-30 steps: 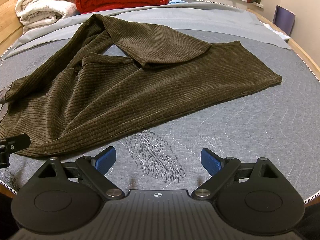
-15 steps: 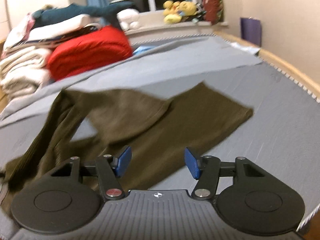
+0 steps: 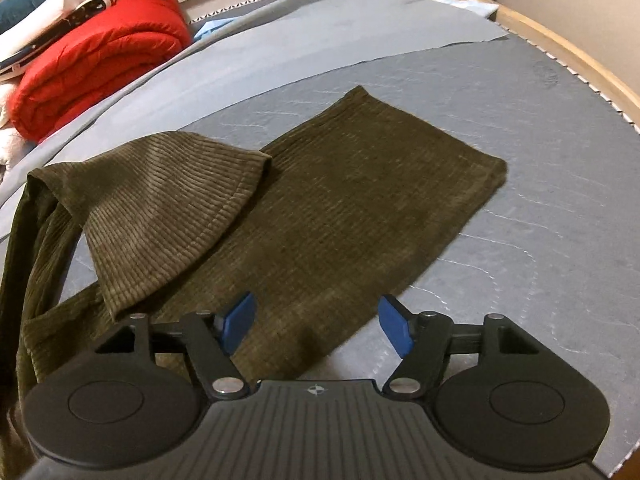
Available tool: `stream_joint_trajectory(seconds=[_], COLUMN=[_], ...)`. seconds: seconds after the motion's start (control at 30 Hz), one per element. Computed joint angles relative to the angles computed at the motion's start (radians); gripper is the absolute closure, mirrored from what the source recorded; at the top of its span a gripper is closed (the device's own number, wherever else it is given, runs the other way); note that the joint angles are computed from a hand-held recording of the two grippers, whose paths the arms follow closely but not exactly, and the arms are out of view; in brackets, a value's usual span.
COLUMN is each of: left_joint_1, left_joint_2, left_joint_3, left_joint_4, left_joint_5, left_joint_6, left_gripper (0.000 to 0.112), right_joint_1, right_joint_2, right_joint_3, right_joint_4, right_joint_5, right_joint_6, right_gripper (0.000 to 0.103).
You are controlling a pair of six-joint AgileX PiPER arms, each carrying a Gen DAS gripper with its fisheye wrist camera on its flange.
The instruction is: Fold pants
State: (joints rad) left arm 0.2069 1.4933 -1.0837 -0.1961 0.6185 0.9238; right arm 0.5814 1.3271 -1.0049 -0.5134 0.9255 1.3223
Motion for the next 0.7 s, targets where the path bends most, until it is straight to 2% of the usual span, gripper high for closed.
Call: stream_joint_trajectory(seconds=[0.1, 0.17, 0.47, 0.7], left_joint_1=[-0.003, -0.001, 0.015, 0.043], left_joint_2=[0.036, 0.041, 0.06, 0.089], left_joint_3=[-0.045, -0.057, -0.102, -0.154], left_joint_4=[-0.02, -0.036, -0.067, -0.111], left_joint_5=[0.041, 0.051, 0.083, 0.11], left_joint_6=[-0.019, -0.009, -0.006, -0.002], left_gripper=[0.087, 0.092, 0.094, 0.095], right_joint_1=[-0.038, -0.078, -0.152, -0.14], right_joint_2=[0.072, 0.126, 0.358, 0.436], right_joint_3=[-0.05, -0.086, -0.23, -0.302], right_joint_4=[0.041, 0.073, 0.174, 0.143], right_joint_5=[-0.01, -0.01, 0.054, 0.1], right_joint_6=[-0.056, -0.1, -0.272, -0.29], right_gripper=[0.032, 0.032, 0.032, 0.026])
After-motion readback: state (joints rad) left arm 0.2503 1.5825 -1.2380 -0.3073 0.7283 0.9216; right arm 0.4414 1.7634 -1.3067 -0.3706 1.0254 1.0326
